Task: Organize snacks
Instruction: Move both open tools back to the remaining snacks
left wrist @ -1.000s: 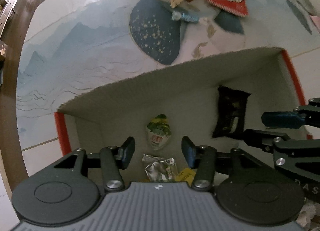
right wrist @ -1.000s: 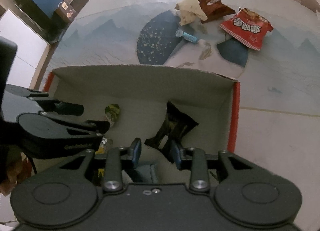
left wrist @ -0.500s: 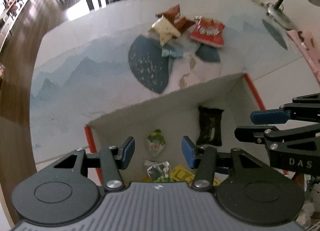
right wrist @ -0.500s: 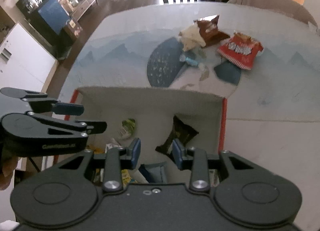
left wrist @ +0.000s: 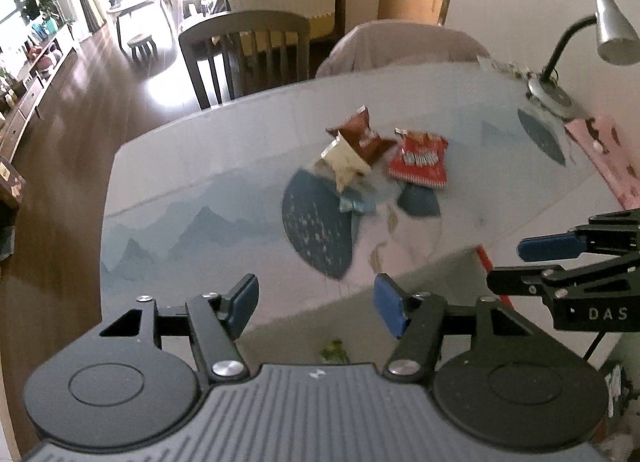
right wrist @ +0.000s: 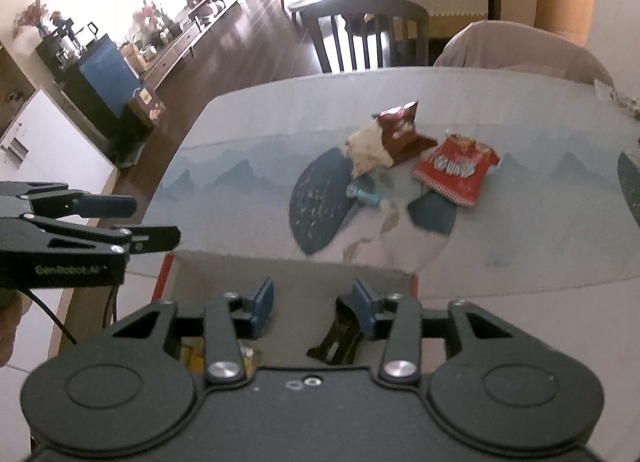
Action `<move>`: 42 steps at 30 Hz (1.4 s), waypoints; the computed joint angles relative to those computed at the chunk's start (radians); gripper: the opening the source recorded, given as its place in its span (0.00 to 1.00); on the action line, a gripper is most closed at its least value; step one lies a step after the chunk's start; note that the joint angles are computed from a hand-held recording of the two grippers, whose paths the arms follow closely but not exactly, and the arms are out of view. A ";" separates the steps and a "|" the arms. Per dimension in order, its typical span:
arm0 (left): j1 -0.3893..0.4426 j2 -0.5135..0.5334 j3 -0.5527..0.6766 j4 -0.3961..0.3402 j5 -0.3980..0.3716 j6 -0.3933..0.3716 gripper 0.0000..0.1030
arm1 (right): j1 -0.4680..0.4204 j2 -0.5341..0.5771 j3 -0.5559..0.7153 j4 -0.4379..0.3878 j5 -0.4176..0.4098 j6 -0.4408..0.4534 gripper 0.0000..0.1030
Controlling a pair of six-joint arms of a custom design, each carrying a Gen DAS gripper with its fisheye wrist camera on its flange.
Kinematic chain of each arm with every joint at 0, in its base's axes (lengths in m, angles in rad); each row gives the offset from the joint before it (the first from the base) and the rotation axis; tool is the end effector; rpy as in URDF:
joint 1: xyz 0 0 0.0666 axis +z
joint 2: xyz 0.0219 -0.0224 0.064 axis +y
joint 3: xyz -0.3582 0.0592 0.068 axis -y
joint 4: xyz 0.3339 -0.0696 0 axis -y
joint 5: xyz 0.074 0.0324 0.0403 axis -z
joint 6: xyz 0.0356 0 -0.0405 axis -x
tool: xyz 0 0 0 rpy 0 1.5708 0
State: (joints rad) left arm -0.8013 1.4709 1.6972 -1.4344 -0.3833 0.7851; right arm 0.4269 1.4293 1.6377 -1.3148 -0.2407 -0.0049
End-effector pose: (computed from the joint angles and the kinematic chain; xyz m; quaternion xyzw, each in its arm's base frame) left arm 0.2994 -0.2905 0.4686 -0.0265 0.9658 0.0053 0.2577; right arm 0.3733 0.1787 0.4667 -0.2294 0.9389 0.1631 0.1981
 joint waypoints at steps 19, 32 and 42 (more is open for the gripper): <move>0.138 0.232 0.239 0.000 0.065 0.075 0.79 | -0.134 0.251 0.289 0.002 0.032 0.047 1.00; 0.227 0.561 0.541 -0.129 0.218 0.265 0.79 | -0.206 0.596 0.629 -0.105 0.017 0.029 1.00; 0.259 0.796 0.786 -0.232 0.305 0.384 0.79 | -0.243 0.791 0.836 -0.199 -0.018 0.039 0.99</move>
